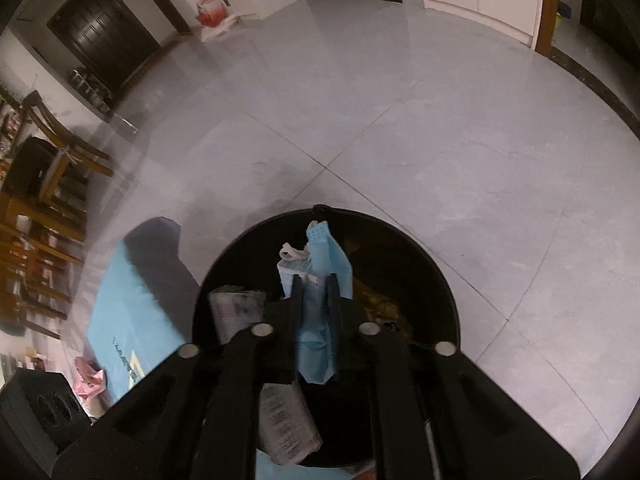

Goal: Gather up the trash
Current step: 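Open both tools to drop the strip and mask into the bin, then grasp the green snack wrapper with the left tool while the right tool grasps the blue cloth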

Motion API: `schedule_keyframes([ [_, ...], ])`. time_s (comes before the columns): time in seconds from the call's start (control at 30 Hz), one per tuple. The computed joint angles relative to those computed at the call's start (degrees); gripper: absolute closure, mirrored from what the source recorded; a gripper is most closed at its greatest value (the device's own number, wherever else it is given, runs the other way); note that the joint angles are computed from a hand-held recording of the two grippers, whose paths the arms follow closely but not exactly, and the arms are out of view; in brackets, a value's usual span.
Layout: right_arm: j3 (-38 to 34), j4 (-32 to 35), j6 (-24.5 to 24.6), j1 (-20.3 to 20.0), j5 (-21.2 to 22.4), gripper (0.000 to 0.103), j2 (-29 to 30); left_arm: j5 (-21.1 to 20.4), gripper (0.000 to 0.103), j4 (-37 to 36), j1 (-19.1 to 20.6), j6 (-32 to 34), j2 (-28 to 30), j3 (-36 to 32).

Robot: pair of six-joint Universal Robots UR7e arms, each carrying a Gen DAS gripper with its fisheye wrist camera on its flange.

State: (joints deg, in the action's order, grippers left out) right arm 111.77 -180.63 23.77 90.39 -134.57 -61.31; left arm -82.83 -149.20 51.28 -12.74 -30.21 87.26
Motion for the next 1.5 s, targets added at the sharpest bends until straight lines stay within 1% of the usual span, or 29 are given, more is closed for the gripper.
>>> schedule_keyframes([
  [0.03,0.57,-1.17,-0.11,0.12,0.29,0.074,-0.33,0.27,0.043,-0.42,-0.1,0.31,-0.39,0.42],
  [0.07,1.2,-2.19,-0.29,0.5,0.0,0.064,-0.56,0.69,0.041,-0.91,-0.15,0.55,-0.7,0.82],
  [0.1,1.42,-3.24,-0.99,0.74,-0.44,0.058,-0.64,0.99,0.036,-1.87,-0.18,0.52,-1.44,1.62],
  [0.13,1.43,-4.08,-1.5,1.26,-1.27,0.055,-0.53,1.29,0.032,-2.88,-0.4,0.06,-1.9,2.35],
  [0.17,1.44,-4.81,-1.96,1.61,-1.62,0.05,-0.46,1.79,0.031,-3.77,-0.4,-0.29,-2.94,3.3],
  [0.2,1.57,-6.24,-2.88,2.19,-1.81,0.046,-0.35,2.21,0.027,-4.18,-0.61,-0.68,-3.11,3.29],
  [0.23,1.66,-7.21,-3.69,2.4,-1.62,0.045,-0.34,2.56,0.022,-4.67,-0.65,-0.86,-4.0,3.97],
  [0.33,1.3,-9.55,-6.02,3.96,-1.78,0.043,0.34,4.61,0.014,-6.98,-0.41,-0.83,-7.9,6.62],
  [0.47,-0.58,-12.24,-10.87,7.31,-3.52,0.034,2.65,9.27,0.007,-10.16,-0.31,-2.03,-13.95,11.19],
  [0.5,-1.24,-13.31,-12.74,8.45,-4.03,0.031,3.63,11.26,0.006,-11.35,-0.2,-2.34,-16.01,12.71],
  [0.53,-1.8,-13.89,-13.87,9.21,-4.35,0.029,4.33,12.91,0.004,-12.26,-0.14,-2.56,-17.49,13.88],
  [0.6,-3.15,-15.03,-16.15,10.78,-4.86,0.024,5.89,16.98,0.003,-14.54,0.06,-2.85,-21.35,16.84],
  [0.63,-3.89,-16.14,-18.03,11.72,-4.86,0.022,6.92,18.21,0.003,-15.48,0.27,-2.58,-23.01,18.05],
  [0.67,-4.55,-17.25,-20.21,12.6,-4.42,0.017,7.89,19.95,0.003,-17.98,0.51,-2.18,-25.55,20.23],
  [0.7,-4.76,-17.67,-21.37,12.93,-3.85,0.012,8.25,21.39,0.003,-19.74,0.49,-2.21,-27.22,21.73],
  [0.73,-5.06,-18.14,-23.13,13.62,-2.73,0.011,8.8,23.01,0.003,-21.13,0.55,-2.23,-28.86,23.1],
  [0.8,-6.01,-19.57,-26.13,15.01,-1.93,0.006,10.31,26.63,0.003,-22.67,0.72,-2.26,-32.5,25.38],
  [0.9,-8.3,-22.25,-30.24,16.88,-2.57,0.003,13.32,30.41,0.003,-23.63,1.32,-2.01,-37.71,28.18],
  [0.97,-9.42,-21.91,-32.45,18.11,-2.17,0.003,14.71,33.31,0.003,-25.19,1.98,-1.69,-40.22,29.5],
  [1.03,-10.48,-21.77,-34.77,19.19,-1.25,0.003,16.21,37.87,0.003,-28.73,3.08,-2.35,-42.21,31.02],
  [1.07,-11.1,-21.95,-35.85,19.61,-0.82,0.003,17.13,39.42,0.003,-29.97,3.61,-2.6,-42.74,31.59],
  [1.1,-11.77,-22.0,-36.81,19.96,-0.25,0.003,18.05,42.39,0.003,-32.14,4.39,-2.6,-43.2,32.29],
  [1.17,-13.01,-19.88,-37.8,20.4,2.39,0.003,19.81,45.2,0.003,-35.15,6.19,-1.18,-43.59,32.99],
  [1.2,-13.4,-18.31,-37.57,20.4,3.51,0.003,20.22,47.65,0.003,-33.8,7.4,-2.43,-44.11,33.07],
  [1.27,-14.91,-12.91,-36.26,20.07,7.69,0.003,21.76,48.55,0.003,-30.17,9.56,-5.05,-45.85,33.27],
  [1.37,-17.0,-5.01,-33.17,20.11,10.87,0.003,24.34,47.67,0.003,-24.04,12.49,-9.89,-47.88,32.28],
  [1.43,-19.35,0.84,-31.59,19.81,13.38,0.003,26.37,46.04,0.003,-22.67,14.47,-11.96,-48.26,31.88],
  [1.47,-20.27,3.05,-30.58,19.84,14.1,0.003,27.38,45.1,0.003,-20.04,15.29,-13.84,-48.86,31.53],
  [1.5,-21.51,5.31,-29.31,20.01,14.63,0.003,28.59,43.22,0.003,-16.01,16.82,-16.51,-49.18,30.52],
])
